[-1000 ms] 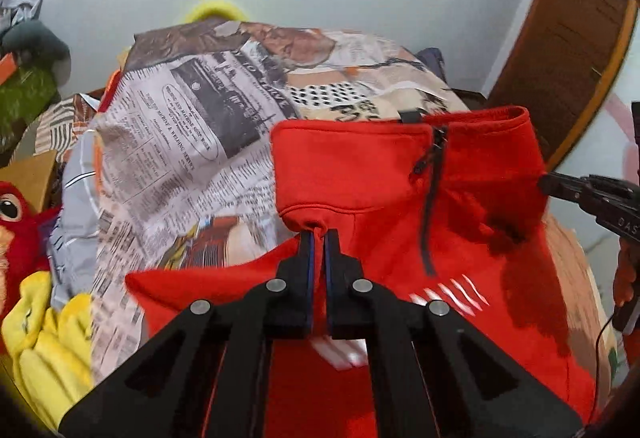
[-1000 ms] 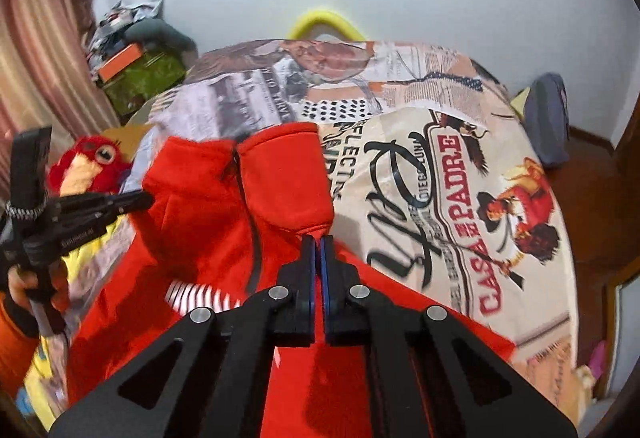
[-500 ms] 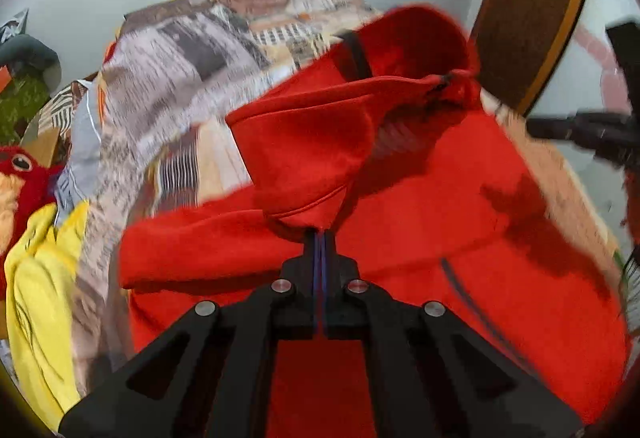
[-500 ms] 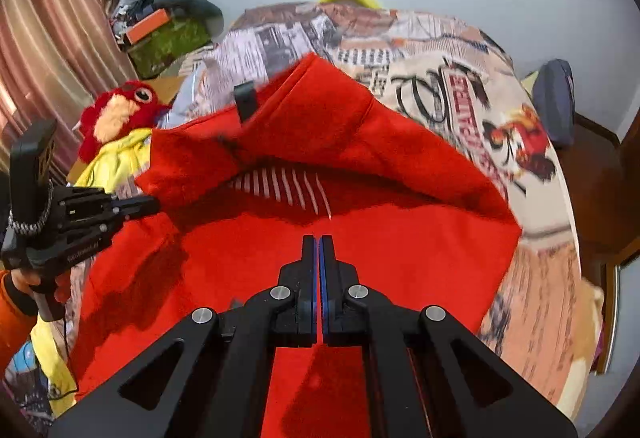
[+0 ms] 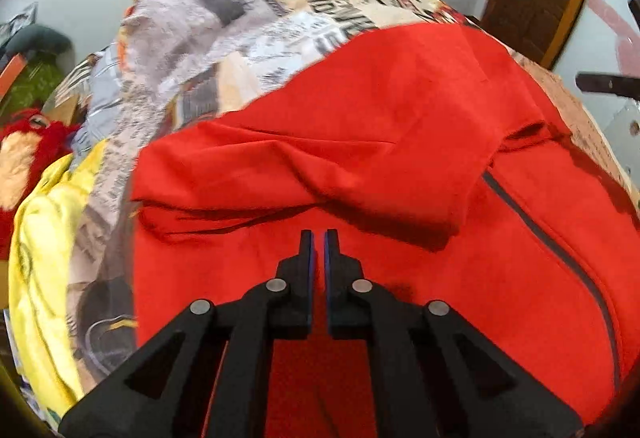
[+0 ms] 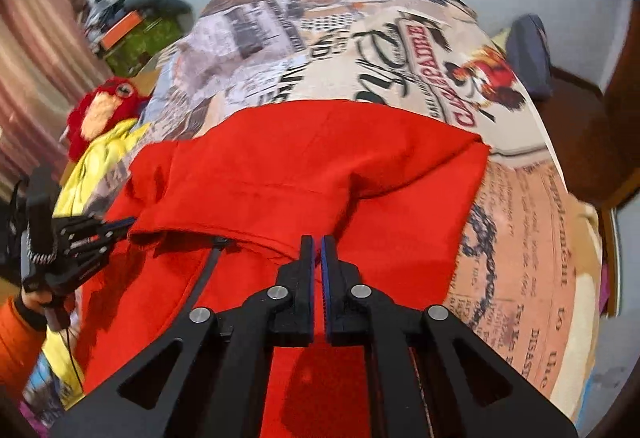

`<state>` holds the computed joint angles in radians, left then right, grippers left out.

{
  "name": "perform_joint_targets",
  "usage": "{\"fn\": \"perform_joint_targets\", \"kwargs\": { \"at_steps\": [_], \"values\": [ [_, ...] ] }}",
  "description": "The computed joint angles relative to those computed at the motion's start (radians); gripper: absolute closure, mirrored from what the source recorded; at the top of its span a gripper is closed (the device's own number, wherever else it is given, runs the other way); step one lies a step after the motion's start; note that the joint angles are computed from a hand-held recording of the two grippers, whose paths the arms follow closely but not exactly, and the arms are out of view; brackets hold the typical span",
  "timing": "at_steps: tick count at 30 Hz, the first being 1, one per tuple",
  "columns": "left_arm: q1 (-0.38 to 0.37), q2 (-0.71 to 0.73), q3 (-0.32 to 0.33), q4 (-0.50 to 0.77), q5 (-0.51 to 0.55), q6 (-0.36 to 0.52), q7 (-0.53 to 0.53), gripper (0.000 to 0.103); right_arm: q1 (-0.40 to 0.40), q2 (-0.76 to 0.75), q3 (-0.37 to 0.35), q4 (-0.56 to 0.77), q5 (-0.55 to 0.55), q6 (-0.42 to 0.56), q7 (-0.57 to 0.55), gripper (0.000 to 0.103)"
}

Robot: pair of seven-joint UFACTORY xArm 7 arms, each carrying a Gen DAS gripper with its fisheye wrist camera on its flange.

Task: Fold large clothes

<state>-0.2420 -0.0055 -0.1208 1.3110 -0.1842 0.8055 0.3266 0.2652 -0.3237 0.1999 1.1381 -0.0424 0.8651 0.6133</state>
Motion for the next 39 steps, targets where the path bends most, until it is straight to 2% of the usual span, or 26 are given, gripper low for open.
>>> {"fn": "perform_joint_targets", "kwargs": {
  "at_steps": [2, 4, 7, 8, 13, 17, 19, 20, 22, 24, 27, 28, 30, 31, 35, 39],
  "values": [
    [0.012, -0.004, 0.012, 0.014, -0.006, 0.015, -0.032, 0.091, -0.007, -0.001, 0.000, -0.002, 0.002, 0.007, 0.025, 0.091],
    [0.028, 0.014, 0.023, 0.054, -0.048, 0.043, -0.060, 0.074, -0.010, 0.007, -0.003, -0.002, 0.007, 0.008, 0.042, 0.079],
    [0.052, 0.039, 0.033, 0.100, -0.167, 0.086, -0.095, 0.054, -0.003, 0.025, -0.014, -0.011, 0.038, -0.017, 0.045, 0.062],
    [0.057, 0.048, 0.033, 0.113, -0.202, 0.097, -0.100, 0.053, -0.001, 0.037, -0.017, -0.014, 0.051, -0.031, 0.047, 0.061],
    [0.077, 0.122, 0.012, 0.184, -0.370, 0.200, -0.102, 0.053, 0.017, 0.112, -0.046, -0.005, 0.151, -0.066, 0.016, 0.061],
    [0.071, 0.139, -0.016, 0.183, -0.458, 0.215, -0.050, 0.053, 0.026, 0.168, -0.062, -0.003, 0.242, -0.098, -0.019, 0.061],
    [0.059, 0.144, -0.024, 0.181, -0.462, 0.209, -0.055, 0.051, 0.028, 0.180, -0.063, -0.008, 0.266, -0.128, -0.031, 0.062],
    [0.053, 0.146, -0.025, 0.178, -0.452, 0.200, -0.065, 0.051, 0.026, 0.180, -0.056, -0.010, 0.247, -0.143, -0.019, 0.064],
    [0.045, 0.148, -0.026, 0.170, -0.437, 0.194, -0.082, 0.050, 0.027, 0.180, -0.050, 0.000, 0.224, -0.142, -0.025, 0.086],
    [0.048, 0.151, -0.025, 0.165, -0.449, 0.215, -0.092, 0.050, 0.032, 0.172, -0.046, 0.008, 0.211, -0.147, -0.040, 0.094],
    [0.043, 0.127, -0.023, 0.117, -0.448, 0.179, -0.121, 0.052, 0.034, 0.116, -0.026, -0.004, 0.141, -0.171, -0.022, 0.096],
    [0.041, 0.113, -0.021, 0.098, -0.445, 0.160, -0.125, 0.066, 0.037, 0.099, -0.025, -0.009, 0.140, -0.174, -0.025, 0.097],
    [0.031, 0.083, -0.022, 0.070, -0.422, 0.119, -0.125, 0.080, 0.049, 0.059, -0.027, -0.021, 0.158, -0.182, -0.040, 0.097],
    [0.029, 0.068, -0.021, 0.057, -0.422, 0.104, -0.115, 0.094, 0.054, 0.049, -0.028, -0.024, 0.168, -0.181, -0.045, 0.097],
    [0.014, 0.009, -0.011, 0.028, -0.339, 0.025, -0.121, 0.098, 0.057, 0.035, -0.005, -0.019, 0.138, -0.120, -0.030, 0.097],
    [0.019, 0.001, 0.008, 0.045, -0.317, 0.041, -0.117, 0.098, 0.067, 0.065, -0.008, -0.027, 0.156, -0.077, -0.025, 0.096]
  ]
}}
